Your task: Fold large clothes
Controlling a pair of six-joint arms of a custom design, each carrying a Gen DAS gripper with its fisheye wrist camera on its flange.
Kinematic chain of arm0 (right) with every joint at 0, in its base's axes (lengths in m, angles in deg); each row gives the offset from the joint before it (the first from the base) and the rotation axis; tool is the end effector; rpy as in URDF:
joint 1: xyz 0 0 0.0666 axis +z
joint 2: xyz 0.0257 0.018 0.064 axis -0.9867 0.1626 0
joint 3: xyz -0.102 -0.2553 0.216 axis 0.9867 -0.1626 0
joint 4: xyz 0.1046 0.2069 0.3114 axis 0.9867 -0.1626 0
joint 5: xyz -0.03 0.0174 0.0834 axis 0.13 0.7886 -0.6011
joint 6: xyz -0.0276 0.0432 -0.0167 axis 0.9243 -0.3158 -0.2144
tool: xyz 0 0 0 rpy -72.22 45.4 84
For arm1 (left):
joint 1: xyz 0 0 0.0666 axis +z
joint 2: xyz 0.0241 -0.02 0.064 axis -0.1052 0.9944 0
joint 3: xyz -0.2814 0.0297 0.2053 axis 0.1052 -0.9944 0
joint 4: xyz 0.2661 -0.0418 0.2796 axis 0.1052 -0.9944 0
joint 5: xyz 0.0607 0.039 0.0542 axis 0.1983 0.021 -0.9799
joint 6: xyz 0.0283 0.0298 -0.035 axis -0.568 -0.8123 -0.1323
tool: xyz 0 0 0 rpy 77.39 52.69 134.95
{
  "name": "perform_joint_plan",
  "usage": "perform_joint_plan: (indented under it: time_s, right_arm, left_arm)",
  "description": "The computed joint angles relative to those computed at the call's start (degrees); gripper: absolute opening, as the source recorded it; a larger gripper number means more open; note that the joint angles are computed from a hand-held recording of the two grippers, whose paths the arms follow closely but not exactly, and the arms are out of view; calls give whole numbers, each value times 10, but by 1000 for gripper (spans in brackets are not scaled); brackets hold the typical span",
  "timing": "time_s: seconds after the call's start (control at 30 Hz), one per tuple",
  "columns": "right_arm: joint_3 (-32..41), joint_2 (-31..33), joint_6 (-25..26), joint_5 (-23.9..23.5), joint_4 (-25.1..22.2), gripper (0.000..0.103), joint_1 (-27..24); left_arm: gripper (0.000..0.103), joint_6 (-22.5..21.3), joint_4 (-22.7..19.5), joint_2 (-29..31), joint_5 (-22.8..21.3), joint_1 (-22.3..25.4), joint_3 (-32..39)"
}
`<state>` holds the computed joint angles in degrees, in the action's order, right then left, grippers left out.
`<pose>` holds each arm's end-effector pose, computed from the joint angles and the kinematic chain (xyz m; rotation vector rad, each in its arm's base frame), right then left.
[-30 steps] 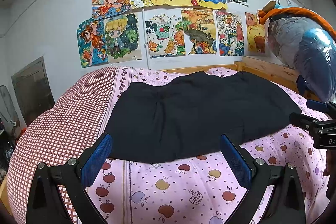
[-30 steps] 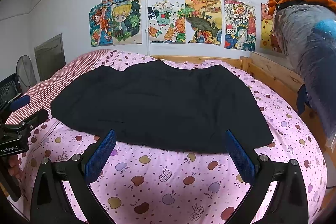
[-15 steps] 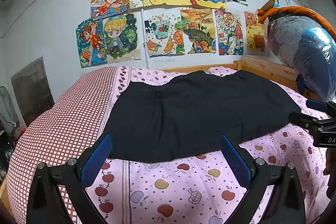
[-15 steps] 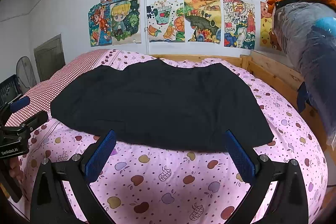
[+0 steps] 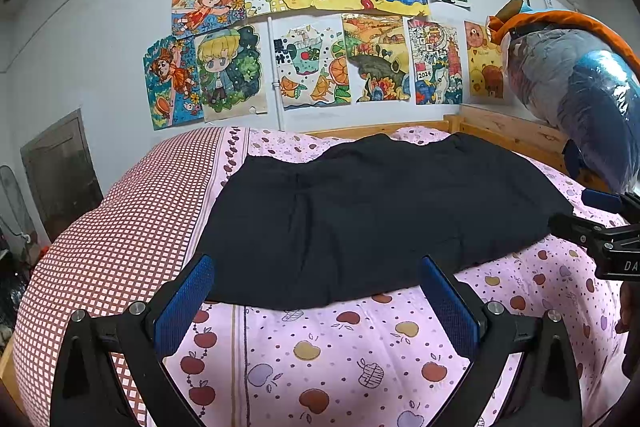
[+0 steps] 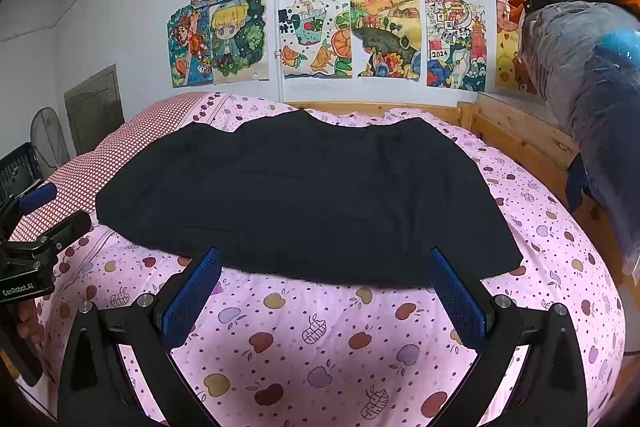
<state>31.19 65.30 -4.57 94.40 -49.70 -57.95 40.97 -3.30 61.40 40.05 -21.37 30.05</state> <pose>0.5178 0.2028 0.5435 0.0384 2.0719 0.0180 0.5198 -0.1376 0.5320 0.2422 1.9554 0.0188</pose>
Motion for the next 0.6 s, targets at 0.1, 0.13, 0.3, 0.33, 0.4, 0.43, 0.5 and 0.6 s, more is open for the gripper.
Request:
perform_joint_plan:
  time_s: [0.1, 0.13, 0.3, 0.33, 0.4, 0.43, 0.5, 0.6]
  right_arm:
    - [-1, 0, -1, 1, 0, 101, 0]
    - [-1, 0, -2, 0, -1, 101, 1]
    - [-14, -4, -4, 0, 5, 101, 1]
    - [-16, -4, -5, 0, 6, 101, 1]
    - [-18, -5, -5, 1, 7, 101, 2]
    - [-16, -4, -6, 2, 6, 101, 2]
    - [-16, -5, -6, 1, 6, 101, 2]
    - [-15, -4, -6, 2, 5, 101, 2]
  left_arm:
    - [103, -1, 0, -1, -1, -1, -2]
    - [103, 0, 0, -2, 0, -1, -3]
    - [103, 0, 0, -2, -2, -2, -2]
    - [103, 0, 0, -1, -2, -2, -2]
    - [103, 0, 2, -3, -4, -4, -5]
    - [103, 0, 1, -2, -3, -3, -3]
    - [103, 0, 0, -2, -3, -3, -3]
    - [103, 0, -2, -1, -2, -3, -2]
